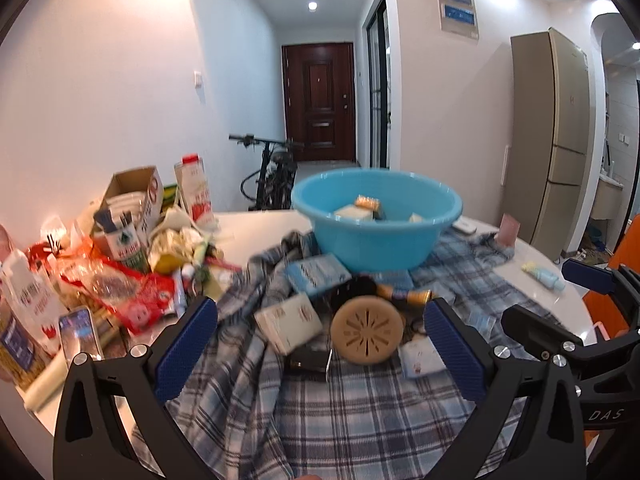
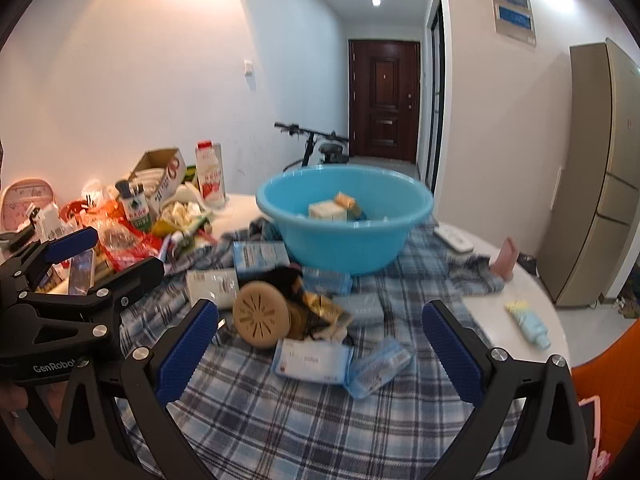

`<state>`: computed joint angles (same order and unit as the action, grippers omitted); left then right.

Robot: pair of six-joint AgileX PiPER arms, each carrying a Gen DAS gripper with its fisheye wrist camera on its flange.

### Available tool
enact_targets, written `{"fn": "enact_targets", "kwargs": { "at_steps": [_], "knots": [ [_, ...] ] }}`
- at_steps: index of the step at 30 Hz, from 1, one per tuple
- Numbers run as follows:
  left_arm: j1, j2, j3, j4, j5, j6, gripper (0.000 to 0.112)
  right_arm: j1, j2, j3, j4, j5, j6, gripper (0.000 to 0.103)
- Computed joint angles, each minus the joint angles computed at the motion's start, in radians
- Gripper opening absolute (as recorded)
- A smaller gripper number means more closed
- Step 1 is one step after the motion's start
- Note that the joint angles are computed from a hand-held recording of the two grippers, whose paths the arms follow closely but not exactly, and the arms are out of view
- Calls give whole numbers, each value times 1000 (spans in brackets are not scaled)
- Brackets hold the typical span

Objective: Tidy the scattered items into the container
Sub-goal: 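Withdraw both grippers from basin back over the cluttered shirt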

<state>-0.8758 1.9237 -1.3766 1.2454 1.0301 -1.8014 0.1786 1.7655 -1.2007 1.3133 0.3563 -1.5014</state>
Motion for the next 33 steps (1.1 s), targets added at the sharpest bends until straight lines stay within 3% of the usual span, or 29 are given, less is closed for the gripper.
{"fn": "enact_targets", "kwargs": {
  "at_steps": [11,21,33],
  "knots": [
    [53,113,-25,-49,-97,-10,102,-1,134,-10,66,-39,-77,103],
    [107,180,-42,-84,-180,3,103,9,250,-81,7,-60,-5,103],
    [122,213,-70,-114,-199,31,103,4,299,-118,-42,-63,53,103]
  ]
}}
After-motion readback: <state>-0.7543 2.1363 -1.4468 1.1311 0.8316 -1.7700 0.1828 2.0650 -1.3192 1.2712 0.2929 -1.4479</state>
